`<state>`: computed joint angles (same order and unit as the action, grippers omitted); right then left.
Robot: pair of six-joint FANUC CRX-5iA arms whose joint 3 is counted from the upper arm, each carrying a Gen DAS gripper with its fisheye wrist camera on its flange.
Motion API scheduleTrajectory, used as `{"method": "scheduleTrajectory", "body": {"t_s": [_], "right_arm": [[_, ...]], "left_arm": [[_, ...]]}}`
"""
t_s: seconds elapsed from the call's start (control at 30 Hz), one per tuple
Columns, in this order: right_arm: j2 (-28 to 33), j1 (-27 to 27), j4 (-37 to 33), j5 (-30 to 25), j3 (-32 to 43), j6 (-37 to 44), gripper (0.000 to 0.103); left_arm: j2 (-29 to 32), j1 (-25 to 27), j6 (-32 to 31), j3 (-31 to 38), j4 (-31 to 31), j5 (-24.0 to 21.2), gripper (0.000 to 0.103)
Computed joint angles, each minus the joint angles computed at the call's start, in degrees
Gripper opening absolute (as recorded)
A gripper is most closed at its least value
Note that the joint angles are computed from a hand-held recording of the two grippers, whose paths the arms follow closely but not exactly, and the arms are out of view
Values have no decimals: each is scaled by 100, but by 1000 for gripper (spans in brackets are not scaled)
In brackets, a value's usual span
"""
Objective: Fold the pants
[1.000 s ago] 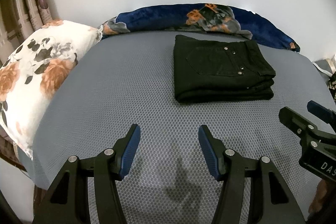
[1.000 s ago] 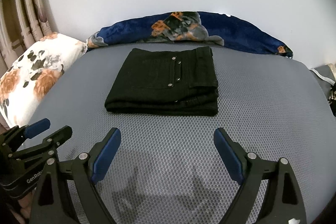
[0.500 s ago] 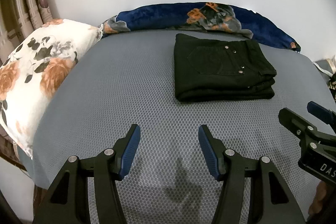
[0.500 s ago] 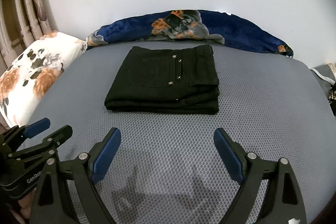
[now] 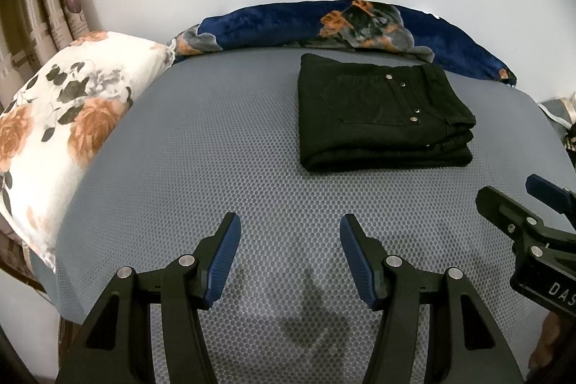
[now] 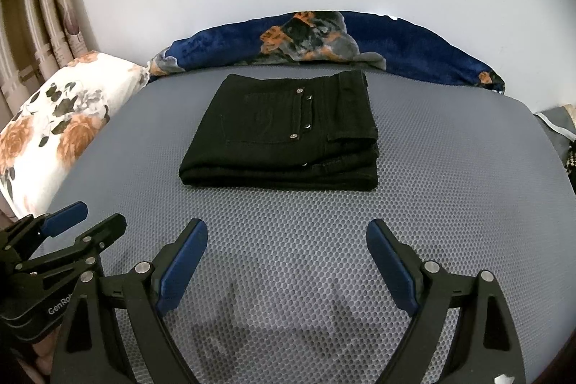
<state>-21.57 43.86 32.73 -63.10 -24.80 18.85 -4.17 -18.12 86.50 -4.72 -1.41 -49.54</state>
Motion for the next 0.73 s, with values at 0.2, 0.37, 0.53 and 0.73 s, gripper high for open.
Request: {"method": "scheduleTrajectory", "body": {"t_s": [0.2,0.37,0.53,0.73], "right_arm": [[16,-6,-3,-20,11,-10,88],[16,-15,-28,-23,12,-10,88],[35,-10,-31,-47,12,-52,88],[44,3,-24,-88,17,-87,88]], "left_arm": [[6,-3,-47,-8,13,10,58],[4,-10,-36,-6,5,3,58],[46,-11,-105,24,33,-7,58],[113,-8,-185,68,82,-23,58]]}}
